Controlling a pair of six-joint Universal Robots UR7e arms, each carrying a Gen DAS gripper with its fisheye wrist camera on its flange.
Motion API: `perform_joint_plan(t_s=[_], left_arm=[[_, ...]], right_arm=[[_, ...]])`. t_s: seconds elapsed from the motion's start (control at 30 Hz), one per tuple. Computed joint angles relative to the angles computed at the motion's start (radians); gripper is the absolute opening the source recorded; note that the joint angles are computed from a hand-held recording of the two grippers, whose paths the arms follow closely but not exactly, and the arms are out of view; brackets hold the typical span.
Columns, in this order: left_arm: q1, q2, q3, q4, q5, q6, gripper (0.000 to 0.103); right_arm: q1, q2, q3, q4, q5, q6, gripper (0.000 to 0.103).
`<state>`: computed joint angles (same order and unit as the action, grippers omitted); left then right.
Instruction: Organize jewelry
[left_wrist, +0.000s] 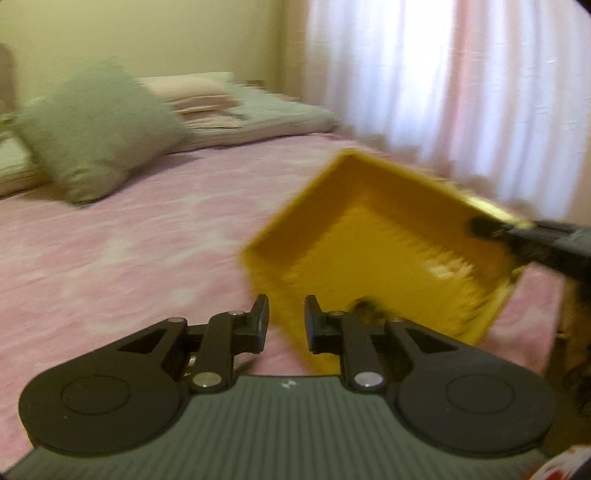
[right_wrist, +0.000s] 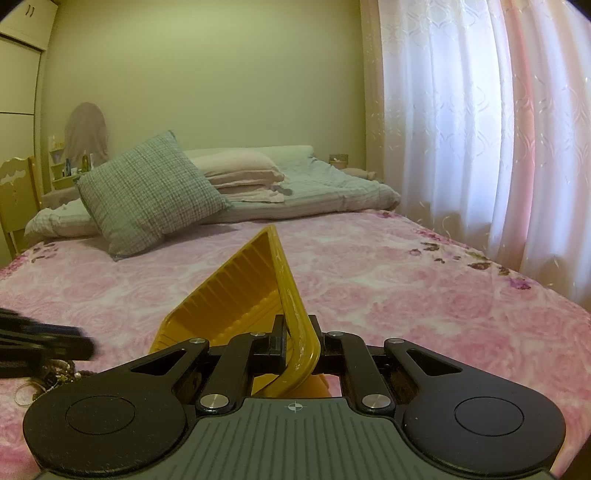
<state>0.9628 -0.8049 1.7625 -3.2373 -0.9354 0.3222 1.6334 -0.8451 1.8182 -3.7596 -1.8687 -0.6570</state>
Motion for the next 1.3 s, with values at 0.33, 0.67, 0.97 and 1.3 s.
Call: perform_joint_plan(t_s=[0.33, 0.67, 0.97, 1.3], left_arm=[[0.052, -0.131, 0.169, -0.049, 0.23, -0.059, 0.018], [0.093, -0.117, 0.163, -0.04, 0.243, -0.065, 0.019], [0.125, -0.081, 0.099, 0.058, 0.244, -0.083, 0.019], [0.099, -0.108, 0.12, 0.045, 0.257, -0.078, 0.002]], right_arm=[[0.001, 0.002, 0.001, -0.004, -0.011, -0.002, 0.009], [0.006, 0.009, -0.003, -0.01, -0.028, -0.014, 0.009], [0.006, 0.015, -0.009, -0.015, -0.038, -0.022, 0.009], [0.006, 0.015, -0.009, -0.017, -0.038, -0.025, 0.009]])
